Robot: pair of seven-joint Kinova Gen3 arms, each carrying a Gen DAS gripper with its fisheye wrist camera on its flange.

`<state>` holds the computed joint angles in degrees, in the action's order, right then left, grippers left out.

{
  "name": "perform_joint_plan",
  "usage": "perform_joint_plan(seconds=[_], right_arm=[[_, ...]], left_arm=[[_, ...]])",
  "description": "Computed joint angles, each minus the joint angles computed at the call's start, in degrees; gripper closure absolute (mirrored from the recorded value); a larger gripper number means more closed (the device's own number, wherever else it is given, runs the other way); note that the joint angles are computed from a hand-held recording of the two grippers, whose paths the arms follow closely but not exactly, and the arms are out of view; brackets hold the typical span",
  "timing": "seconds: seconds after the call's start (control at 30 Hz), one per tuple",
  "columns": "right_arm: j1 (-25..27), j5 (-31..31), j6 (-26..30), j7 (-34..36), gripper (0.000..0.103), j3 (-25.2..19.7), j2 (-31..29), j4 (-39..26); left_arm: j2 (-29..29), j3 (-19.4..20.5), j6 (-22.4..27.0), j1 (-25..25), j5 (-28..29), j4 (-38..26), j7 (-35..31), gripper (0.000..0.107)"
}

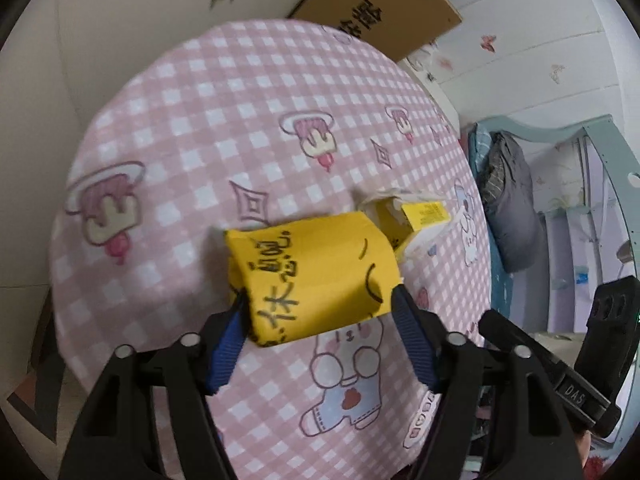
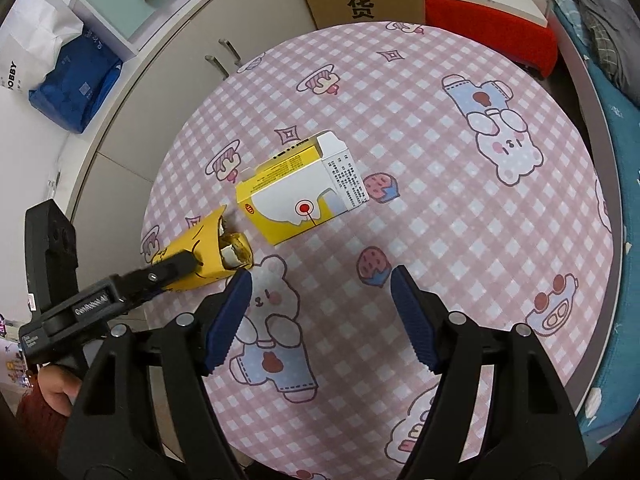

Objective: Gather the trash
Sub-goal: 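Grasp the yellow printed snack bag with the left gripper, then grasp the yellow-white juice carton with the right gripper while the left holds the yellow bag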

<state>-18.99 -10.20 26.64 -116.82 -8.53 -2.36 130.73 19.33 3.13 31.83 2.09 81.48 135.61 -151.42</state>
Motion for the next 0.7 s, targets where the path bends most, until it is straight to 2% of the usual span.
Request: perform_joint_plan(seconds=[0.03, 0.1, 0.17, 0.23, 0.27, 0.33, 0.4, 0.47, 0.7], right_arm=[[0.03, -0.29, -0.10, 0.36, 0.032, 0.13, 0.29, -0.08], [0.12, -0.96, -0.21, 1.24, 0.032, 0.34, 0.66, -0.23], [0.26, -1.21, -0.29, 1.99, 0.032, 0.47, 1.18, -0.53], [0.46, -1.54, -0.34, 2.61, 0.032, 0.62, 1.57, -0.91], [0.56, -1.84, -0.35, 3.10, 0.032, 0.69, 1.62, -1.06], [0.61, -1.28, -0.43, 2.90, 0.032, 0.60, 1.71, -1.41], [0.63, -0.88, -0.72, 2.58, 0.032, 0.54, 1.75, -1.59], [0.58, 0.00, -1.06, 1.45, 0.031, 0.40, 1.77, -1.72], [0.16, 0.30, -3.73, -0.18, 0.029, 0.12, 3.03, -1.24]], left_arm=[[0.43, 0.15, 0.03, 0.31, -0.93, -0.49, 0.76, 0.056], [1.04, 0.93, 0.53, 0.67, -0.83, -0.96, 0.21, 0.065], [0.41, 1.37, 0.50, 1.13, -0.01, -0.96, -0.78, 0.078], [-0.45, 1.83, 2.38, 0.88, 2.60, -0.48, -3.58, 0.101], [-1.26, 2.15, 2.34, 1.47, 3.22, -0.50, -3.63, 0.105], [-3.19, 1.18, 1.00, 3.97, 2.78, -1.00, -2.44, 0.106], [-4.79, 1.34, 1.62, 4.05, 3.90, -0.98, -2.96, 0.106], [-7.25, 1.25, -0.50, 5.23, 3.15, -1.48, -1.27, 0.106], [-11.53, 1.63, -5.62, 4.86, -5.53, -3.31, 7.73, 0.106]])
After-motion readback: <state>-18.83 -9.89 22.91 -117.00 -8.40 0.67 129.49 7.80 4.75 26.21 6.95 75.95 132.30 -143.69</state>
